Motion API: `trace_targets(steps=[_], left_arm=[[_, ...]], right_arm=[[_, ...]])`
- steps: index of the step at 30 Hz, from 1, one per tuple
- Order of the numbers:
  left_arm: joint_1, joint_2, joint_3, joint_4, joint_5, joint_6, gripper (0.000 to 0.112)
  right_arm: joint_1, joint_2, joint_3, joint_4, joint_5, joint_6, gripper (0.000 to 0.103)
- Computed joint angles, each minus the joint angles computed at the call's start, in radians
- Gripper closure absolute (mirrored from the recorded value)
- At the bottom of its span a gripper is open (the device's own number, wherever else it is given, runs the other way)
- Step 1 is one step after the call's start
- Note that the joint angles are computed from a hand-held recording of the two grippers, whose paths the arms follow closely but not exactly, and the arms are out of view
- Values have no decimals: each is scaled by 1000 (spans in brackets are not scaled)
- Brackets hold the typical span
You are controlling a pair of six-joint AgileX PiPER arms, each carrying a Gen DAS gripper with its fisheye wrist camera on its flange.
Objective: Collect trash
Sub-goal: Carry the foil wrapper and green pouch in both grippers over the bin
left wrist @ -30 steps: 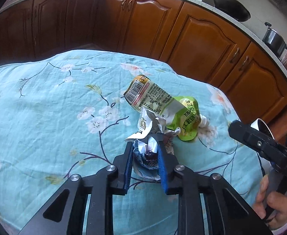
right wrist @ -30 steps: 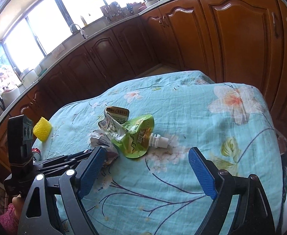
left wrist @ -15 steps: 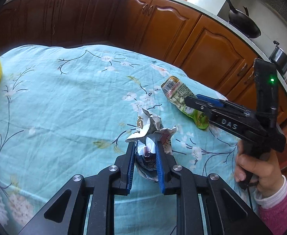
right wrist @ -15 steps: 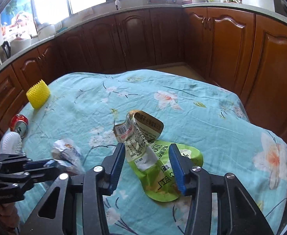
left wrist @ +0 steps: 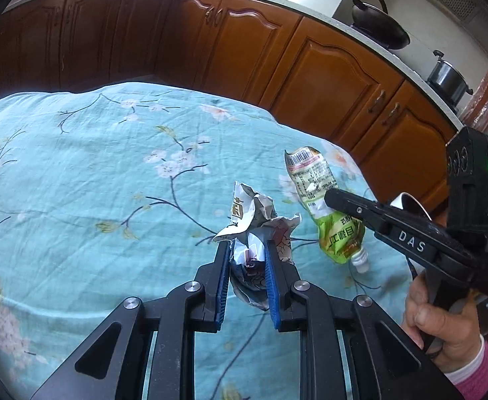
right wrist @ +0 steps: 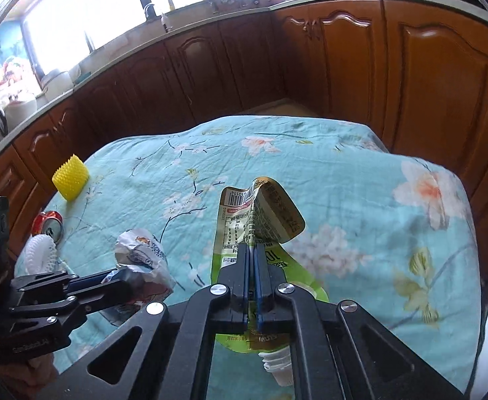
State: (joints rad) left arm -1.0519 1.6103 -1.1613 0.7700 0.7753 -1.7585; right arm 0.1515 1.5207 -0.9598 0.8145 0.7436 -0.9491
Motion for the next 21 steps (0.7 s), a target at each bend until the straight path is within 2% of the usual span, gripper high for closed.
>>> trace_targets(steps=[7,10,12,18,21], left_arm=[[-66,112,-201,-38,73,135,94],[-92,169,-304,-60,111,202,94],[-101,209,-366,-78,120,246,94],[-119,330,-556,-126,154,366,94],[-126,387,-656,-150,183,422,94]], right_arm=[[-310,-192,173,77,156,-108,101],[-442,-279,231,83,183,-161,101],[-551,-316,253,93,237,-198,101],[-805,-347,240,102,388,-294,101],[-876,-338,217,104,425,-305,101]])
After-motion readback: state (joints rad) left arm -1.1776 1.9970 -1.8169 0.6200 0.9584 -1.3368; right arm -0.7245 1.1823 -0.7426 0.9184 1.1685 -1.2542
